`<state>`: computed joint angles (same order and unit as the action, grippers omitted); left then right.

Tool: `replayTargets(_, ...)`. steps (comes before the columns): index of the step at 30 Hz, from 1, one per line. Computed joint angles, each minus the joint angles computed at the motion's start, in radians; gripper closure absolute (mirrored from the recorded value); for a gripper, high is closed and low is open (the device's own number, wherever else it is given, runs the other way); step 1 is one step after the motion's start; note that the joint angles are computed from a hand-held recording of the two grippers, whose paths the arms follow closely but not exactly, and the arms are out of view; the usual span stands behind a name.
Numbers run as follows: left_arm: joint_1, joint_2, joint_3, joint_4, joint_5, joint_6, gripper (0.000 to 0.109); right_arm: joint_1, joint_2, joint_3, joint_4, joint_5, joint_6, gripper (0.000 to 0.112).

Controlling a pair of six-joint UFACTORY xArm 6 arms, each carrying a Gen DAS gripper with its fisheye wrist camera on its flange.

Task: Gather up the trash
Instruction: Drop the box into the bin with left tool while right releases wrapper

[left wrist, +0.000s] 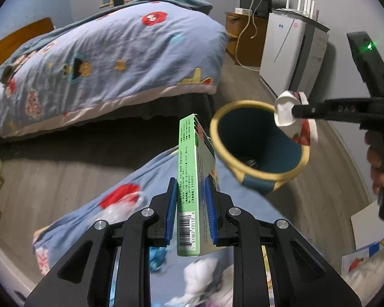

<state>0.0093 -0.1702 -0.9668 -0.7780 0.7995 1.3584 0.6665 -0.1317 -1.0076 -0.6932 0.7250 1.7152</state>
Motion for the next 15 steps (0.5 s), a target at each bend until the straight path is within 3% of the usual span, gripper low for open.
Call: replayTargets(15, -0.223, 0.057, -0.017, 0.044, -0.115, -0.07, 0.086, -0.088, -0.096, 0.175, -0.061, -0.108, 0.159, 0.1)
